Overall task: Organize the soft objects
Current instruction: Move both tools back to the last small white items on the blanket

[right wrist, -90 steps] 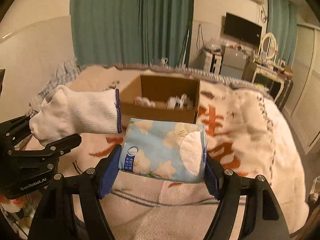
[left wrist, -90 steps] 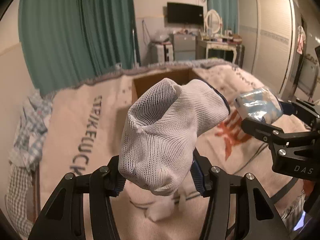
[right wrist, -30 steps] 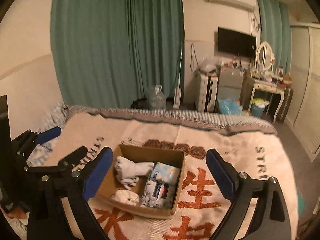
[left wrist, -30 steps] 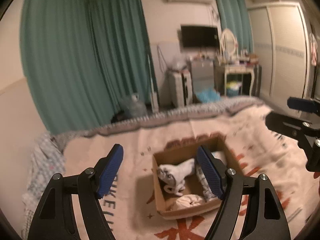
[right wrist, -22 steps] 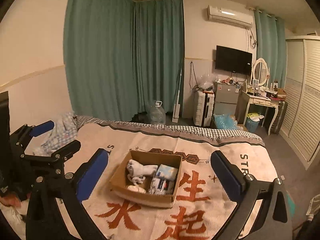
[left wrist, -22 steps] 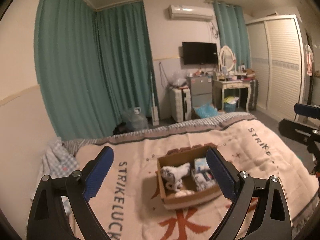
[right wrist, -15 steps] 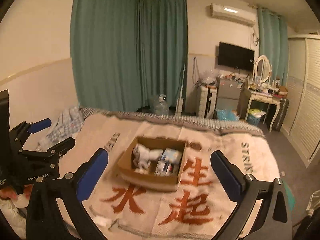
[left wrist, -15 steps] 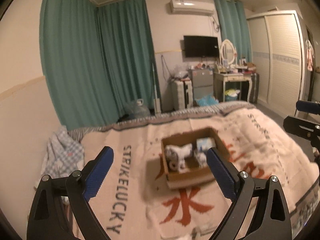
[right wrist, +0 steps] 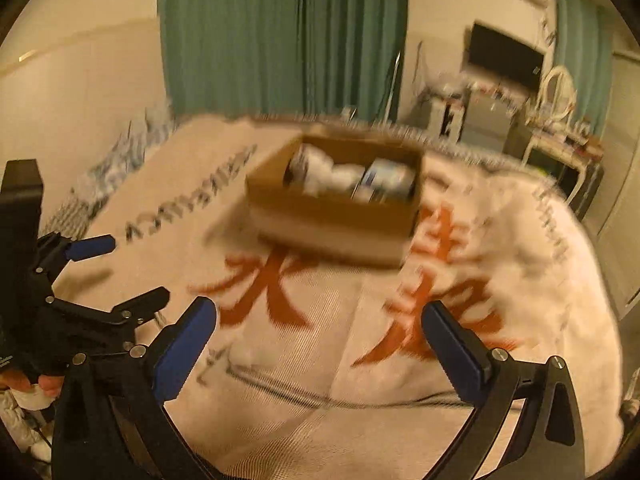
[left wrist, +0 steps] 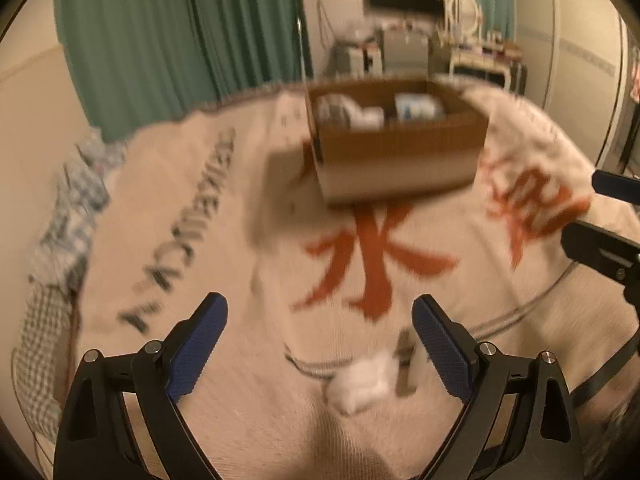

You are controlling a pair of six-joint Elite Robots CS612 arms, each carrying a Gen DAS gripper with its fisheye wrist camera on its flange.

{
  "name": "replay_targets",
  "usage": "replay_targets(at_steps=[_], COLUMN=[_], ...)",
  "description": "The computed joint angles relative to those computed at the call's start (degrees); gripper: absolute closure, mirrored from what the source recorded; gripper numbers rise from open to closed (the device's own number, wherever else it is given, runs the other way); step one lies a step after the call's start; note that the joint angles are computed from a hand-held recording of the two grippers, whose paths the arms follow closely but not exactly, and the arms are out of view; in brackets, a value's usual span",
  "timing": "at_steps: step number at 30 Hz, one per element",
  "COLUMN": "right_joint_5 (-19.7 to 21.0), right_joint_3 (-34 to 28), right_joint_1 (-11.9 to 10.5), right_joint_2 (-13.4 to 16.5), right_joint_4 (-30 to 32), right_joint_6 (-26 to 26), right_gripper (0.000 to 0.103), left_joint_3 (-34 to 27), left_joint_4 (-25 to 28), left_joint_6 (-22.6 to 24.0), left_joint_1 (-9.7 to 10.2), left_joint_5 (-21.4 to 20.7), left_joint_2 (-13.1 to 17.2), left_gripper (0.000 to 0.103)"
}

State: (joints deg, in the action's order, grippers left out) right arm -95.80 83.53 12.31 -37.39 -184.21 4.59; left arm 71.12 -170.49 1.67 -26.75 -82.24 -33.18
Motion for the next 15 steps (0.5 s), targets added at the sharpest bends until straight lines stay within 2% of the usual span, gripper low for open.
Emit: replay_targets(at_steps=[6,10,13,14,15], right_joint_5=[2.5,3.1,3.4,3.3,3.4], right_joint_3=[-1.8,-2.5,-2.8,-2.7,-2.7], right_joint_1=[-0.2,-0.3,-0.5,-0.6,-0.6], right_joint_2=[2.5,3.3,3.4,3.4,3.4], right_joint_4=[4.8,6.5,7.3,7.2,7.3], right_joint_6=[1.5,2.4,3.4,3.6,3.8], right_gripper=[0.000,0.000,0.000,0.000,0.000], left_joint_3=[0.8,1.2,1.2,1.6,2.0], left_joint_4=[5.4,5.5,5.3,4.6,4.1], left_joint_6=[0.3,2.6,4.1,4.7,5.2], left_joint_1=[-0.23,-1.17,-1.70,-1.76,-1.81], left_joint_5=[-0.6,4.0,5.6,5.1,4.5], left_joint_2=[1.0,1.6,1.8,1.6,1.4], left_gripper=[0.009,0.010,0.010,0.021,0.027])
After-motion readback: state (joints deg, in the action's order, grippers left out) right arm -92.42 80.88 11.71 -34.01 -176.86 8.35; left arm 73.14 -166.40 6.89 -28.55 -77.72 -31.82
